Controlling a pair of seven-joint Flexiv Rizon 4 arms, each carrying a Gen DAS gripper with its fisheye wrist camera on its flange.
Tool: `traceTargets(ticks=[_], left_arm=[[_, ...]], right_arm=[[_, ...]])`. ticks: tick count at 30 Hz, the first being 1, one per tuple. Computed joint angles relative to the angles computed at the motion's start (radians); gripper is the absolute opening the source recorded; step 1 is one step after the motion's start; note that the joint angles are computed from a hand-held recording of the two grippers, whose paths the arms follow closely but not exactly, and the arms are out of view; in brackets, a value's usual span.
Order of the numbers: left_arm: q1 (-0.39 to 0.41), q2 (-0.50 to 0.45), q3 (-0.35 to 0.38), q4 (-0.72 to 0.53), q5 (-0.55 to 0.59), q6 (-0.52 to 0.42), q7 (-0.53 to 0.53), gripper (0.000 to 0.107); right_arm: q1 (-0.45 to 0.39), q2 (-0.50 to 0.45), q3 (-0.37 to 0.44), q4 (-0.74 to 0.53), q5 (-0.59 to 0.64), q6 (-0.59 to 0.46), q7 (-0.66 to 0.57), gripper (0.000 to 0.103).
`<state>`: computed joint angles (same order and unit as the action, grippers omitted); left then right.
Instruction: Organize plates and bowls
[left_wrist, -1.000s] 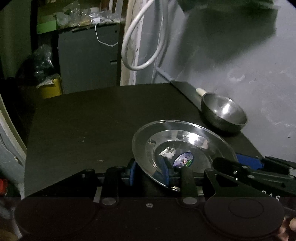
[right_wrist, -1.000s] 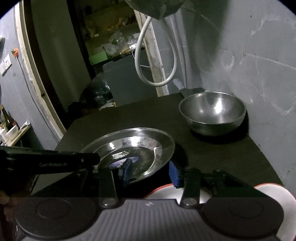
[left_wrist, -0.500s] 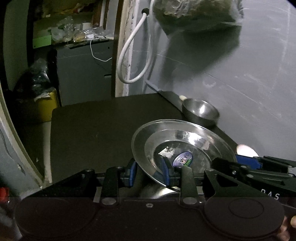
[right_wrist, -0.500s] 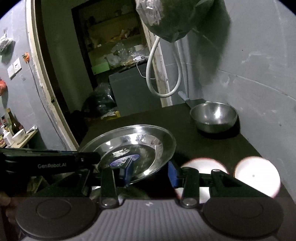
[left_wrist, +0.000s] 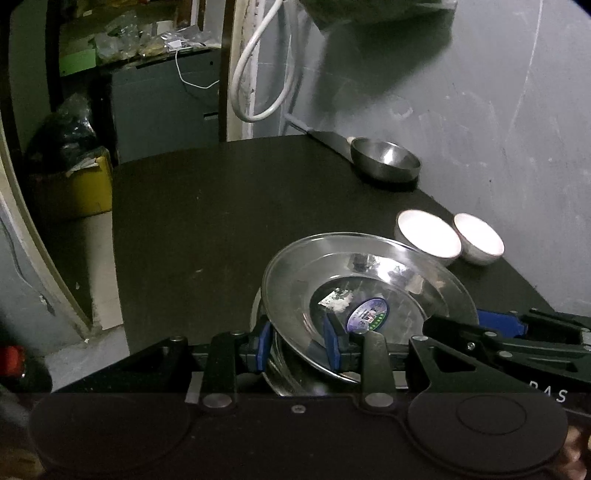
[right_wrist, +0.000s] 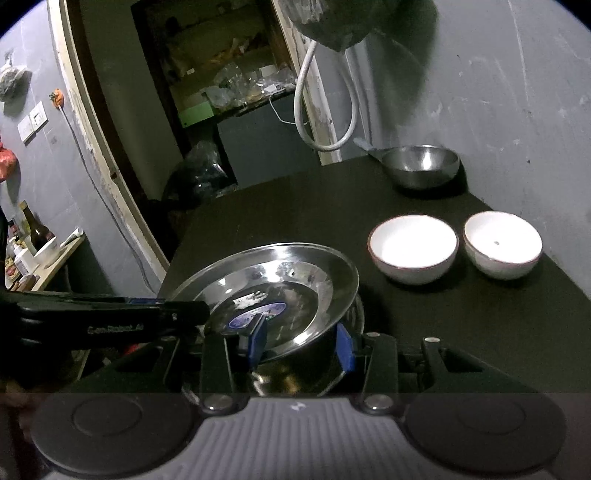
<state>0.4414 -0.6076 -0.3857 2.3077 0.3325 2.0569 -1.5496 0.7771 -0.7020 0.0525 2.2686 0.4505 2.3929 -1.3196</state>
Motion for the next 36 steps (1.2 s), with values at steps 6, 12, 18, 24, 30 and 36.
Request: traceTargets(ticks=[6, 12, 18, 24, 30, 36], left_arm=[[-0.017, 0.005, 0.014, 0.008, -0.003, -0.003, 0.012, 0.032], [-0.060, 0.014, 0.045, 0.004, -0.036, -0.014, 0.019, 0.032], [-0.160, 0.022, 0.124, -0.005, -0.110, -0.014, 0.028, 0.033], [-0.240, 0.026, 0.199, -0.003, -0.153, 0.004, 0.062, 0.035], [-0.227, 0.027, 0.187, 0.006, -0.160, -0.011, 0.062, 0.036], [-0.207, 0.028, 0.168, 0.017, -0.159, -0.014, 0.047, 0.039]], right_arm=[[-0.019, -0.004, 0.014, 0.012, -0.013, 0.005, 0.018, 0.045], [-0.037, -0.009, 0.019, 0.012, -0.043, -0.004, 0.036, 0.045], [-0.021, -0.007, 0.000, 0.004, -0.053, -0.025, 0.023, 0.045], [-0.013, -0.010, -0.011, -0.003, -0.063, -0.046, -0.001, 0.045], [-0.004, -0.003, -0.021, -0.004, -0.059, -0.066, -0.011, 0.045], [0.092, 0.011, -0.093, -0.020, 0.029, -0.126, -0.052, 0.047]])
